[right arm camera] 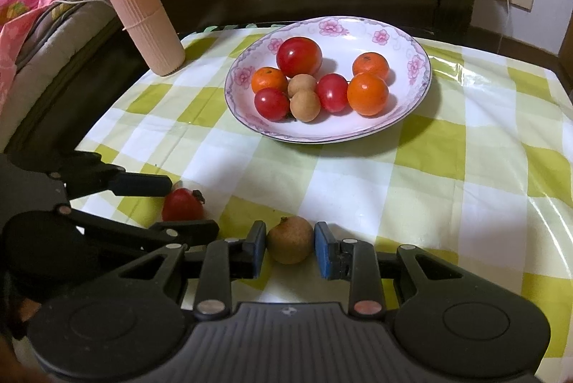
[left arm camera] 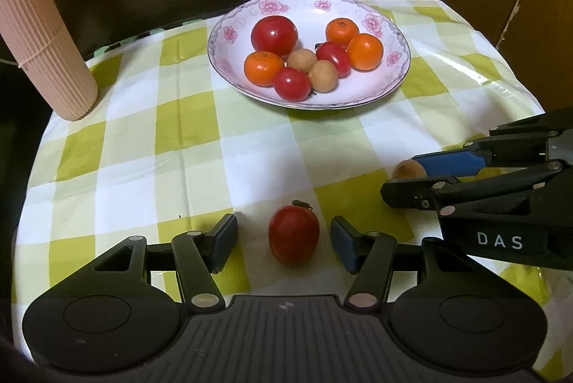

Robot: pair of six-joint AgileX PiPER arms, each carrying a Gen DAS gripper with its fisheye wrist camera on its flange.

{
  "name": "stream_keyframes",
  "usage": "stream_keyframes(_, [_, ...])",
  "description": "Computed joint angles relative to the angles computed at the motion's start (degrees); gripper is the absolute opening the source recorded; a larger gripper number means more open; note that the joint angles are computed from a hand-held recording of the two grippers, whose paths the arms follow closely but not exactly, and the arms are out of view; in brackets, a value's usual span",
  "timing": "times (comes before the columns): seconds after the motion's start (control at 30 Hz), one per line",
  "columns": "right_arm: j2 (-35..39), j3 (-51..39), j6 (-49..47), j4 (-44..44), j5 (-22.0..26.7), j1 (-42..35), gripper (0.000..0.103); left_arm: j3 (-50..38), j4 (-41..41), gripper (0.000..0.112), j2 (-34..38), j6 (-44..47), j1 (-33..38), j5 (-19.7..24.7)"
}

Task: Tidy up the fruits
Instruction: 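Carry the red tomato and brown fruit over the white floral bowl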

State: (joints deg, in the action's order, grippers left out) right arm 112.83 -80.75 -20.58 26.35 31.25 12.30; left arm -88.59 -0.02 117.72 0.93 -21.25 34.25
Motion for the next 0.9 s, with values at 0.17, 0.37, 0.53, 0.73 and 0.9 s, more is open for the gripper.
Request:
stream_keyframes(0.17, [0.2, -0.7, 0.3, -0.2, 0.9, -0.2, 0.029, -0.2, -1.0, 0.066, 0.0, 0.9, 0.2, 0.0])
stream_keyframes(0.37, [-0.2, -0.9, 0.1, -0.2, 1.6, -1.2, 0.038, 0.3, -3.5, 0.073, -0.8, 3.7, 0.6, 0.0])
stream_keyframes(0.53, [-0.4, -0.8, -2.0, 2.2, 1.8, -1.7, 0.04, 0.1, -3.3, 0.073, -0.6, 4.1, 0.0, 0.0])
stream_keyframes(0.73, [0.0, -0.7, -2.6, 2.4, 1.6, -1.3, 0.04, 0.2, -3.0, 0.07, -0.4, 4.6, 0.1, 0.1])
stream_keyframes(0.9, [0.4, -1.1, -2.7, 2.7, 1.6, -1.3, 0.04, -0.4, -3.4, 0.068, -0.2, 5.4, 0.4, 0.7])
